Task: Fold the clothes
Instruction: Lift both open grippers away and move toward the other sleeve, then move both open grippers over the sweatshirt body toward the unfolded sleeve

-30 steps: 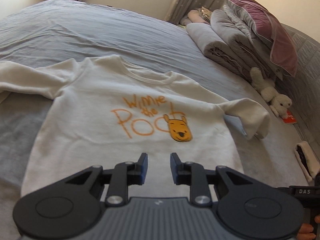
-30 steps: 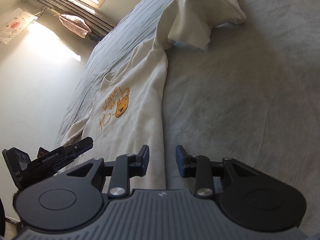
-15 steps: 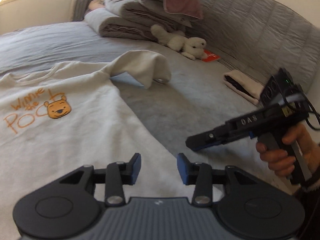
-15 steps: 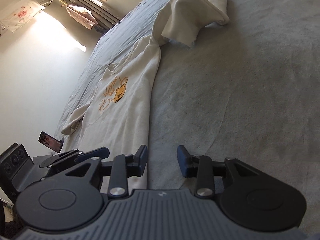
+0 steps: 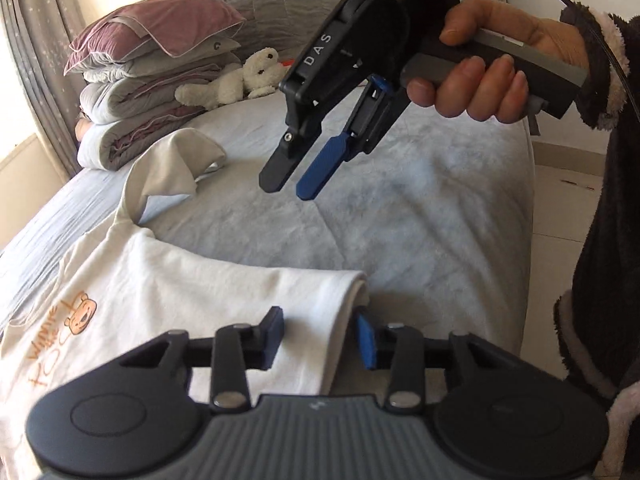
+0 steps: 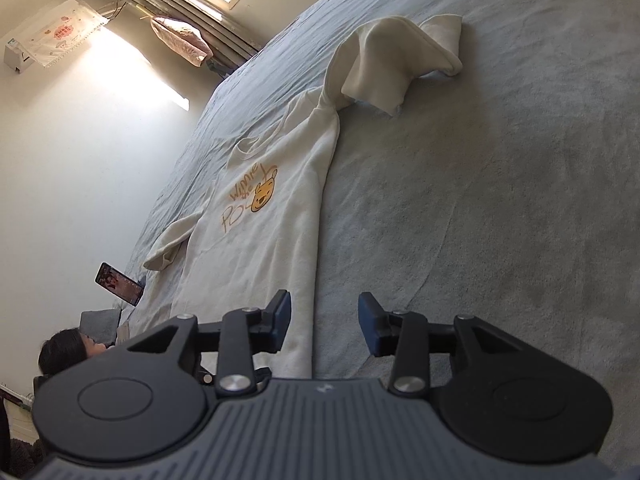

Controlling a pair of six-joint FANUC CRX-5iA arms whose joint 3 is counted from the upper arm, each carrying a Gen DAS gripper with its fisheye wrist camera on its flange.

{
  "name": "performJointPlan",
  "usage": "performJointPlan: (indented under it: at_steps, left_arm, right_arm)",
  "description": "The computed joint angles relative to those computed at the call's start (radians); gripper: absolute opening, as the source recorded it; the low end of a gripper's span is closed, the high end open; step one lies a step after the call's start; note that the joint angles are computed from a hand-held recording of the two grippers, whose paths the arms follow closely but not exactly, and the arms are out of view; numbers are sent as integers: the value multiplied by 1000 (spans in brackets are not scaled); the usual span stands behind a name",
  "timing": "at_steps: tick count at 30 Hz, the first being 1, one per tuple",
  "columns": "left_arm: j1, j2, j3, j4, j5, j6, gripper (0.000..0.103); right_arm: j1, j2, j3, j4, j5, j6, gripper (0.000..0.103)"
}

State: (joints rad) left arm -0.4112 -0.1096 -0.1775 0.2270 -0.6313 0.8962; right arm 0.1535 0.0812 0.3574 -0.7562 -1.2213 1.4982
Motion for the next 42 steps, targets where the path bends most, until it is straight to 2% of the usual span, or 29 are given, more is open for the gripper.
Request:
performJointPlan:
  at_steps: [1,2,3,10,14,16,17,20,21,24,27,30,32,36,39,42]
  left_arm:
    - [-3,-2,0,-8,11,13,18]
    - [-6,-8,-4,-14,23,29,6]
    - [-9,-23,-21,-25,62,60,5]
    - [-19,-104,-113,-112,311,320,5]
    - [-38,-120,-102,-271,370,518,4]
    - [-37,-127,-111,-274,395,541,4]
    - [-34,-131,-122,-249,410,524,4]
    - [-21,-131,-179,-29,442,308,4]
    - [-21,-131,-187,10,436,264,4]
    - [-18,-122,-198,97,386,169,4]
    - [-17,-115,-198,133,336,125,4]
    - [-14,-103,-187,148,280,89,5]
    - [-9,-91,-171,151,233,82,5]
    - [7,-60,-139,189,124,37,7]
    - [19,-50,-155,325,74,-106,8]
    - [28,-56,-188,475,56,-250,13]
  right_arm:
    - [0,3,2,-3,-7,1,42]
    - [-2,5,4,-10,-16,2,42]
    - [-8,10,7,-27,-26,-2,43]
    - [-130,64,2,-317,-93,-104,57]
    - [-174,101,-28,-496,-112,-163,61]
    - [-179,114,-37,-552,-120,-181,61]
    - [-181,118,-47,-581,-118,-189,61]
    - [-189,120,-84,-669,-91,-202,61]
    - [-192,120,-90,-689,-83,-200,61]
    - [-205,109,-92,-698,-57,-183,61]
    - [-222,100,-89,-703,-54,-162,59]
    - [-208,83,-87,-660,-36,-147,49]
    - [-202,73,-93,-642,-24,-143,38]
    - [-191,68,-89,-570,3,-170,37]
    - [-153,65,-68,-449,38,-226,38]
    - [-119,65,-50,-350,47,-252,38]
